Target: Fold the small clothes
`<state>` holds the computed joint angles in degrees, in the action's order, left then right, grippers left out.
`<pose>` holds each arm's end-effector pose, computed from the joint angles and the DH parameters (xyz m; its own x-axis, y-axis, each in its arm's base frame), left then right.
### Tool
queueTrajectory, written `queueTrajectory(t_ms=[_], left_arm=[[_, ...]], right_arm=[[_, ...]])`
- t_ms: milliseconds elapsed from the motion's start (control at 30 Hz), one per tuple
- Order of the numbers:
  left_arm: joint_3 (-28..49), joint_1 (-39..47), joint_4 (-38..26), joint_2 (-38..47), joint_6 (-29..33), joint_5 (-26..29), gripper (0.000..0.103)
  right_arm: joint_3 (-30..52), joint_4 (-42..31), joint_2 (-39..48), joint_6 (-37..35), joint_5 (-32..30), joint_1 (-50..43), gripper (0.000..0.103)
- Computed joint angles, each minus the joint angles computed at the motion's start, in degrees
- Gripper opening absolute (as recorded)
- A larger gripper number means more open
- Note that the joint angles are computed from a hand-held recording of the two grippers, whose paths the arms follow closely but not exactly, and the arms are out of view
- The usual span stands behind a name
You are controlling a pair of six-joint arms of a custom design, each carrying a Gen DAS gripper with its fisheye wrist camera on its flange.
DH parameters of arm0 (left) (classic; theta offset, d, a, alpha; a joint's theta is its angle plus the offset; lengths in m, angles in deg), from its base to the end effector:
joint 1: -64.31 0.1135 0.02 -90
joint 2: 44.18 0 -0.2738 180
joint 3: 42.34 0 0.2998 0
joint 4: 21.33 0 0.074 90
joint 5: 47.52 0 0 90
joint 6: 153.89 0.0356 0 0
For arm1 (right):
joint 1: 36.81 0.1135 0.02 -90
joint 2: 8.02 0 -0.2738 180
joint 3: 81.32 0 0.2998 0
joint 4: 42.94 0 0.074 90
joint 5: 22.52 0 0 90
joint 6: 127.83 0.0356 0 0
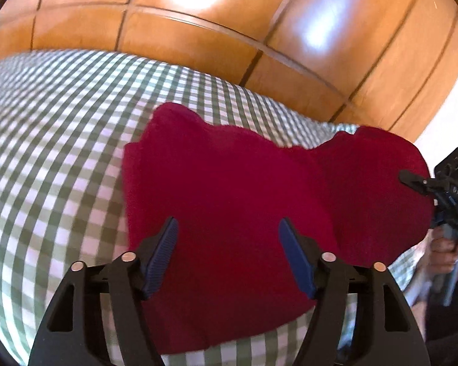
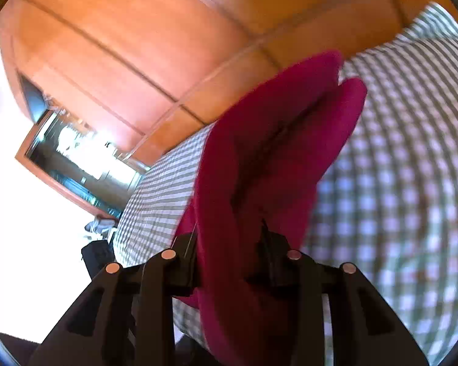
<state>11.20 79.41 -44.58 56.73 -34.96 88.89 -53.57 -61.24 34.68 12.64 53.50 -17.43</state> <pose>0.3037 0.0552 0.0688 -0.7718 0.1372 -0.6209 0.4865 0.7563 -0.4375 0.1851 0.0742 0.1623 -0.7246 0.5385 -0.4301 0.0727 0.6803 0.7293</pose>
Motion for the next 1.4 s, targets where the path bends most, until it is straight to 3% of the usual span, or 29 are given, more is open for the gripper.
queueTrajectory(t_ms=[133, 300, 400, 600, 700, 767, 833, 900, 1000, 1100, 1267, 1400], left_arm=[[8.5, 6.3, -14.9, 5.8, 8.2, 6.2, 0.062], [15.4, 9.4, -25.8, 12.7, 16.2, 5.9, 0.059], [17.6, 11.1, -29.1, 16.2, 18.5, 5.6, 0.059], [21.4, 14.5, -31.3, 20.2, 16.8, 6.0, 0.059], [24.0, 16.9, -34.7, 21.2, 16.4, 8.1, 0.059], [25.0, 17.6, -35.7, 20.6, 16.0, 9.3, 0.059], [25.4, 18.2, -37.5, 19.7, 16.6, 10.7, 0.063], [26.8, 18.4, -41.2, 19.5, 17.3, 13.4, 0.074], [27.7, 18.0, -44.3, 18.4, 18.6, 15.1, 0.075], [27.6, 17.5, -49.4, 17.0, 23.4, 16.3, 0.075], [25.9, 15.2, -58.2, 14.3, 34.3, 15.6, 0.076], [21.7, 13.3, -52.6, 10.9, 32.1, 11.2, 0.077]], right_arm=[[9.9, 5.4, 15.5, -0.4, 3.7, 7.4, 0.03], [23.6, 9.3, 35.3, -2.3, 5.6, 15.5, 0.03], [31.5, 8.7, 45.7, -3.3, 6.2, 19.0, 0.03], [42.0, 4.1, 60.3, -7.6, 7.2, 23.8, 0.03], [43.7, 3.0, 62.2, -11.7, 9.8, 25.9, 0.043], [42.8, 4.6, 61.3, -13.3, 9.7, 26.9, 0.069], [40.2, 7.9, 58.9, -13.4, 8.4, 27.9, 0.071], [36.6, 10.3, 55.3, -13.4, 9.1, 28.7, 0.075], [28.6, 12.5, 47.5, -11.1, 12.5, 30.0, 0.079], [20.1, 9.7, 38.9, -7.8, 18.8, 31.6, 0.08], [11.6, 3.7, 32.9, -0.1, 24.2, 34.1, 0.079], [9.0, 5.9, 35.1, 5.1, 25.3, 35.9, 0.075]])
